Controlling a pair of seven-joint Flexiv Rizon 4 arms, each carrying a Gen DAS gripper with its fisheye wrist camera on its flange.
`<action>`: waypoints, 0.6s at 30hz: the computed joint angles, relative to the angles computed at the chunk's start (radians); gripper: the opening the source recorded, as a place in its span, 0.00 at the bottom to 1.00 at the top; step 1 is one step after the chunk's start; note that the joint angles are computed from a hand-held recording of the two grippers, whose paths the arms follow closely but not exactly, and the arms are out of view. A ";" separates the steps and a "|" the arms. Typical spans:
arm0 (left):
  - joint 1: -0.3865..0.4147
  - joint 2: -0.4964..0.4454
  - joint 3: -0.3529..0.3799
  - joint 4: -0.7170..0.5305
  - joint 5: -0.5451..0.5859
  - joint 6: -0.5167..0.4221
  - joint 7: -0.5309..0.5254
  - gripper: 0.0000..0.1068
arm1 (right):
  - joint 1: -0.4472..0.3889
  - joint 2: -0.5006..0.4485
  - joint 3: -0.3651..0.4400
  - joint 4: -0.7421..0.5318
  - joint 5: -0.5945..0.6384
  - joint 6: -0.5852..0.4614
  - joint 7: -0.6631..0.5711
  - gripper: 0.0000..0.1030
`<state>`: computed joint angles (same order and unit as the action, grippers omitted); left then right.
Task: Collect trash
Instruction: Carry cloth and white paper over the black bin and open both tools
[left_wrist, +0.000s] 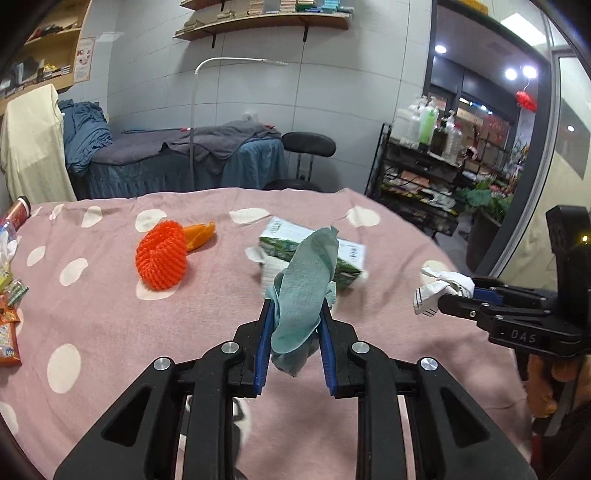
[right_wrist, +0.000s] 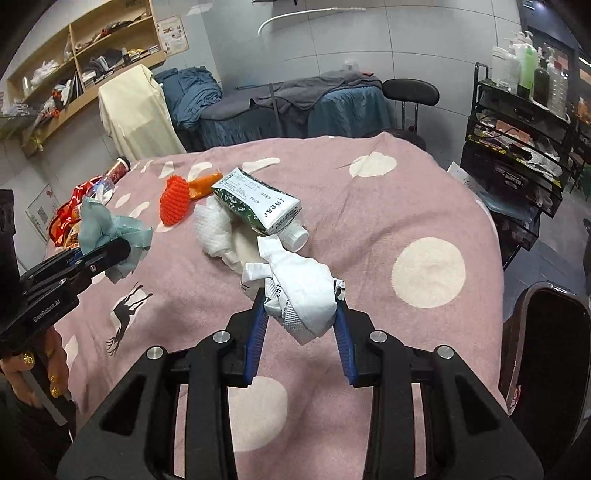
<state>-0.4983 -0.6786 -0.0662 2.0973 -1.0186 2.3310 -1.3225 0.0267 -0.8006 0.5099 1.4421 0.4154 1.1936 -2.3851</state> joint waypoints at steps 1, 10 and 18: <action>-0.005 -0.002 -0.002 0.000 0.008 0.012 -0.008 0.22 | -0.021 0.007 0.019 0.016 0.021 0.033 -0.025 0.34; -0.049 -0.045 -0.024 -0.061 0.039 0.058 -0.005 0.22 | -0.185 0.021 0.152 0.067 0.142 0.155 -0.171 0.34; -0.053 -0.094 -0.045 -0.164 0.124 0.028 -0.005 0.22 | -0.276 0.019 0.187 0.089 0.186 0.228 -0.197 0.34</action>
<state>-0.5514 -0.7727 -0.1109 1.9333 -0.8942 2.3591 -1.3274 -0.2493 -0.7811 0.6966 1.5313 0.6016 1.4211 -2.5817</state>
